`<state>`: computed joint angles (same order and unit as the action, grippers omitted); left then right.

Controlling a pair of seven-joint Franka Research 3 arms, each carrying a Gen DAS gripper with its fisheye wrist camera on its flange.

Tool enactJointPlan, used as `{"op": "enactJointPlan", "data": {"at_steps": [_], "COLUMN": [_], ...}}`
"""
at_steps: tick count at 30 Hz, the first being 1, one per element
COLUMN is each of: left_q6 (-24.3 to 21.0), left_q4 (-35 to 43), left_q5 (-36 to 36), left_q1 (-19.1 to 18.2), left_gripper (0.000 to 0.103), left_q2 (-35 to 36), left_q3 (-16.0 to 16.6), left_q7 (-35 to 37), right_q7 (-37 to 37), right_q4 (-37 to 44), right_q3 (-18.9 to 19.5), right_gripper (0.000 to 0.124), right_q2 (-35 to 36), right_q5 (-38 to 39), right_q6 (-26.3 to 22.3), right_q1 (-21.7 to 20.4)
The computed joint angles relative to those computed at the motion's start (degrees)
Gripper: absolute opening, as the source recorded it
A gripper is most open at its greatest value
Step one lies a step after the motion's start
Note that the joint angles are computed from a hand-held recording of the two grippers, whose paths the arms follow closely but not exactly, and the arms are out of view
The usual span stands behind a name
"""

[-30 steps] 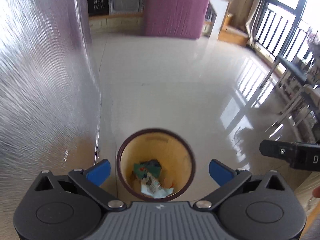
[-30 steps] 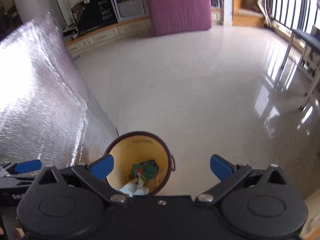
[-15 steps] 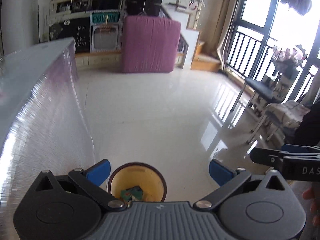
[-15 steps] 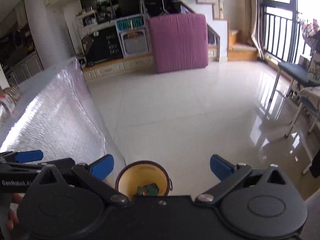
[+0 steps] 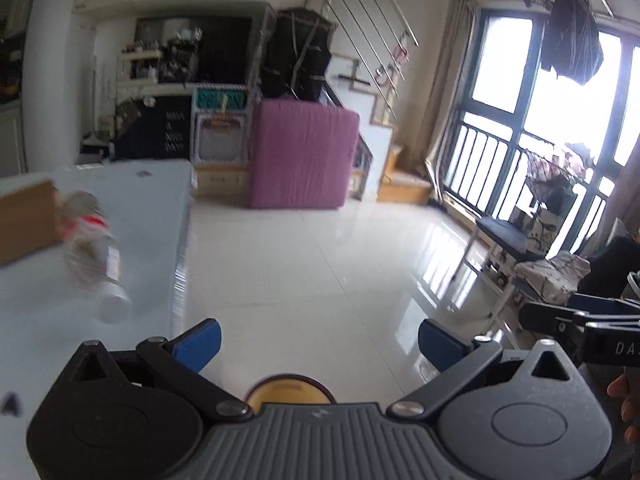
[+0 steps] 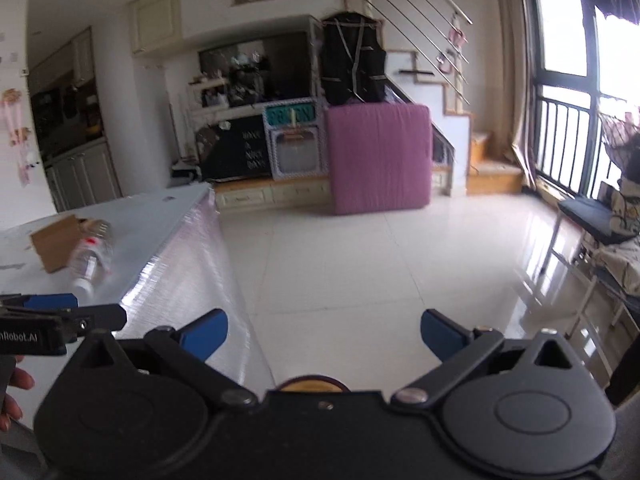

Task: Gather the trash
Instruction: 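Move both tools back from the bin to the table, then grasp the red cigarette pack with the left tool while the right tool grasps the cardboard box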

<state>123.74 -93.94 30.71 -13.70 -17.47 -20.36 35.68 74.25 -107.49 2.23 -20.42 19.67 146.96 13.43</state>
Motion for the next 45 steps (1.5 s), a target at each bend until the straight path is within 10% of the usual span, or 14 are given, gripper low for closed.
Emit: {"op": "enactJointPlan", "data": {"at_steps": [27, 45], "left_q6": [-8.1, -7.8], "left_q4": [-20.7, -28.2], "left_q5": [-4.5, -3.3], "left_q1": [12.9, 21.5], "left_gripper": [0.103, 0.103], "left_q2": [-32.7, -39.8], "left_q3": [11.1, 21.1], "left_q7": [12.5, 22.7], "right_q7": [13.5, 20.7], "right_q4": [15.1, 40.6], "right_q3": [11.2, 8.9], "right_gripper": [0.103, 0.103], "right_q2": [13.7, 35.7], "right_q5": [-10.5, -22.8], "right_q6": [4.6, 0.9], "right_q1": [12.5, 27.5]}}
